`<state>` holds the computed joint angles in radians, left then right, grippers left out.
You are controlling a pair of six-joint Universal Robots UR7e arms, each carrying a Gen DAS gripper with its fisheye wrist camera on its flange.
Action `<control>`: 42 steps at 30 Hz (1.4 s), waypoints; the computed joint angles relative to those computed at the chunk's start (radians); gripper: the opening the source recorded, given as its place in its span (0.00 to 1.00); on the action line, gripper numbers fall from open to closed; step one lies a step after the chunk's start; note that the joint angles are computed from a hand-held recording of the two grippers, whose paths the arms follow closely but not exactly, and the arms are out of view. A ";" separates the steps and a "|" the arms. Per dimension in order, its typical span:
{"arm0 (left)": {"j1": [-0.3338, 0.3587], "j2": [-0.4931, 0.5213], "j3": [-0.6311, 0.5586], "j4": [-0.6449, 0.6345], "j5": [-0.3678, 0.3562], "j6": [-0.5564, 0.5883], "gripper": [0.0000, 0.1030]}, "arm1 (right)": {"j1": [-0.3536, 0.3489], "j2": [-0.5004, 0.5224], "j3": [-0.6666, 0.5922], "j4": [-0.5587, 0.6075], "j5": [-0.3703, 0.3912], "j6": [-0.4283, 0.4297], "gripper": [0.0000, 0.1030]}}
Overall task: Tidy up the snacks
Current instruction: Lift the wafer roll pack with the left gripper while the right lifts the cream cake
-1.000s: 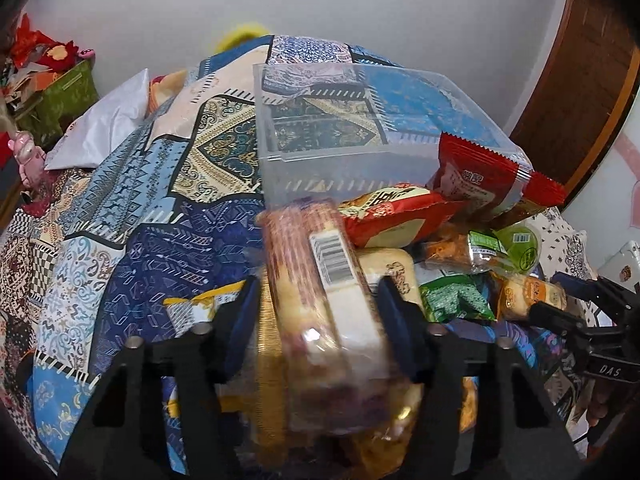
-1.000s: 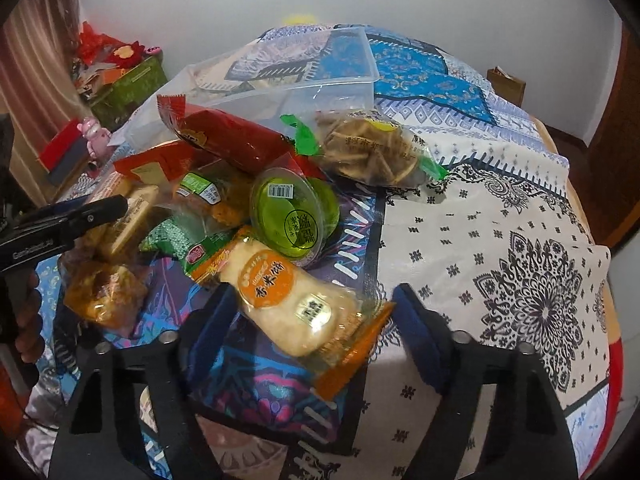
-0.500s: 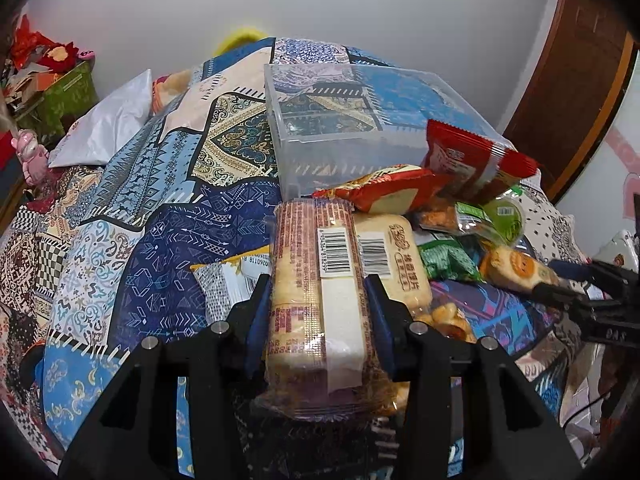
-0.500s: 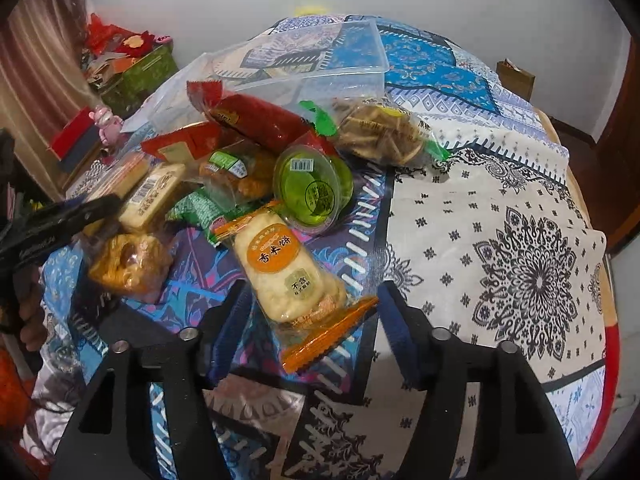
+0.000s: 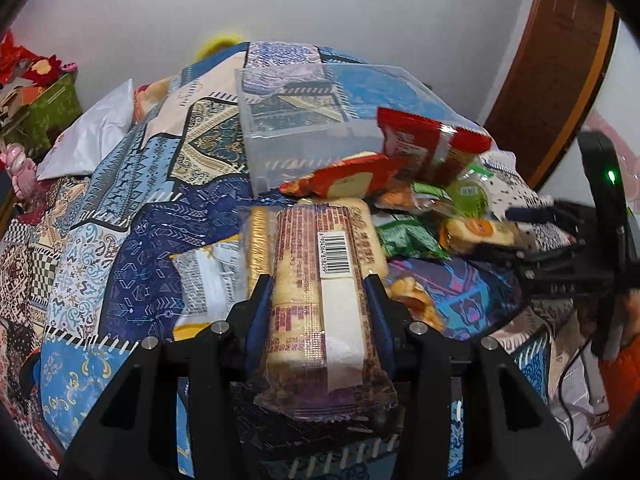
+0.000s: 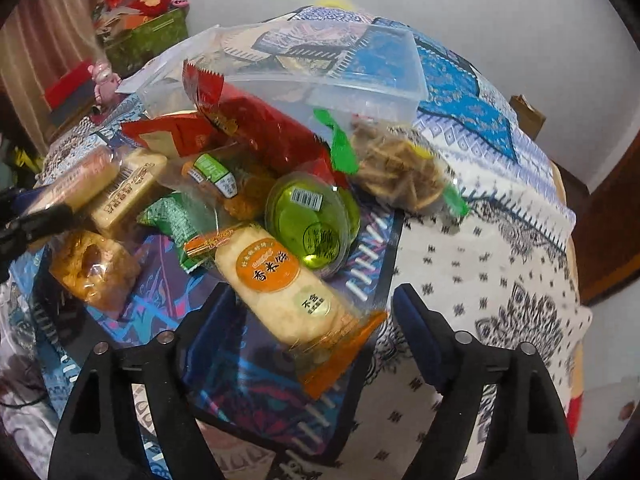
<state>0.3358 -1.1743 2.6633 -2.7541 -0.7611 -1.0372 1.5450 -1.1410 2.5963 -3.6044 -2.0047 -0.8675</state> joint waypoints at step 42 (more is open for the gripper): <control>0.023 -0.073 -0.116 -0.034 0.200 0.167 0.44 | 0.119 -0.208 -0.001 -0.002 0.218 0.122 0.29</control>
